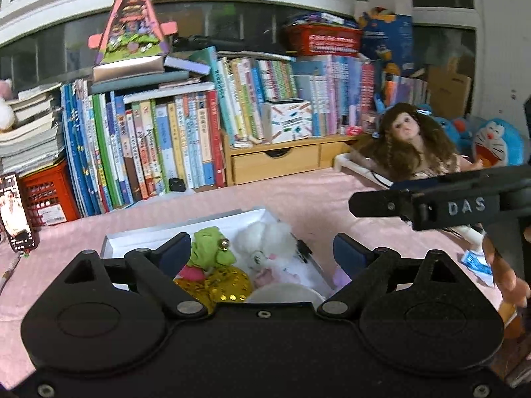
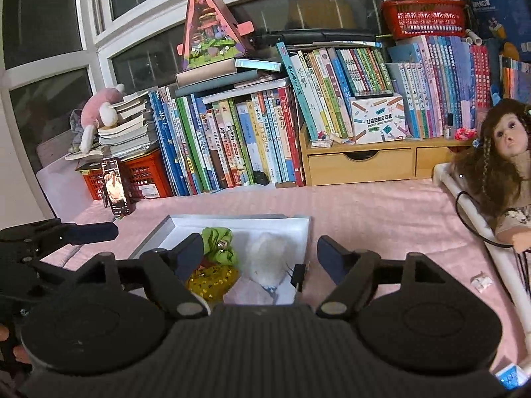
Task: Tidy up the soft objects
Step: 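Open left tool to drop the scrunchie in the tray while right tool releases the pompom, then close left tool on the purple pompom while right tool grasps the white foam sheet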
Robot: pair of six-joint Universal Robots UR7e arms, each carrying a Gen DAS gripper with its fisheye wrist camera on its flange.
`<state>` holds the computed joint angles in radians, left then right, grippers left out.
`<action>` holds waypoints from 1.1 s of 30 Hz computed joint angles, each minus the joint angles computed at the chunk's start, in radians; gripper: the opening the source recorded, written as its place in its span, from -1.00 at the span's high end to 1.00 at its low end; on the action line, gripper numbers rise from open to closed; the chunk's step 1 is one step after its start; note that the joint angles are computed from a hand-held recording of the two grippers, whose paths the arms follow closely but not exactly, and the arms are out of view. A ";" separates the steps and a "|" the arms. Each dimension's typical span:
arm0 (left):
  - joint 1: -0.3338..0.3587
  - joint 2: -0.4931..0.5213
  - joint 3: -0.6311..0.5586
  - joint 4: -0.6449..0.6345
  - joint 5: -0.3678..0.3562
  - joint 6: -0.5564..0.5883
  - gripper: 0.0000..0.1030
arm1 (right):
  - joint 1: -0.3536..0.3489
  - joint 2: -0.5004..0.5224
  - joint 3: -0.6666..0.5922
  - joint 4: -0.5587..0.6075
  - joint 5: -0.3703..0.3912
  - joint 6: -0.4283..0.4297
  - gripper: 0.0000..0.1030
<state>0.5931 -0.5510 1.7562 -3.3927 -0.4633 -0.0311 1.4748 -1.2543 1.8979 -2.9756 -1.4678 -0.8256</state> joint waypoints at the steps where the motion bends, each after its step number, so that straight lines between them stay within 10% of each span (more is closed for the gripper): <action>1: -0.008 0.003 0.009 -0.012 0.000 0.005 -0.79 | -0.004 -0.008 0.007 -0.003 0.003 -0.003 -0.65; 13: -0.088 0.053 0.092 -0.148 -0.012 0.067 -0.73 | -0.066 -0.057 0.056 -0.032 -0.009 0.006 -0.70; 22: -0.128 0.133 0.088 -0.176 -0.082 0.093 -0.20 | -0.109 -0.040 0.025 0.045 -0.070 0.089 -0.70; 33: -0.078 0.298 -0.067 -0.094 0.009 -0.226 0.14 | -0.137 -0.013 -0.014 0.144 -0.135 0.164 -0.72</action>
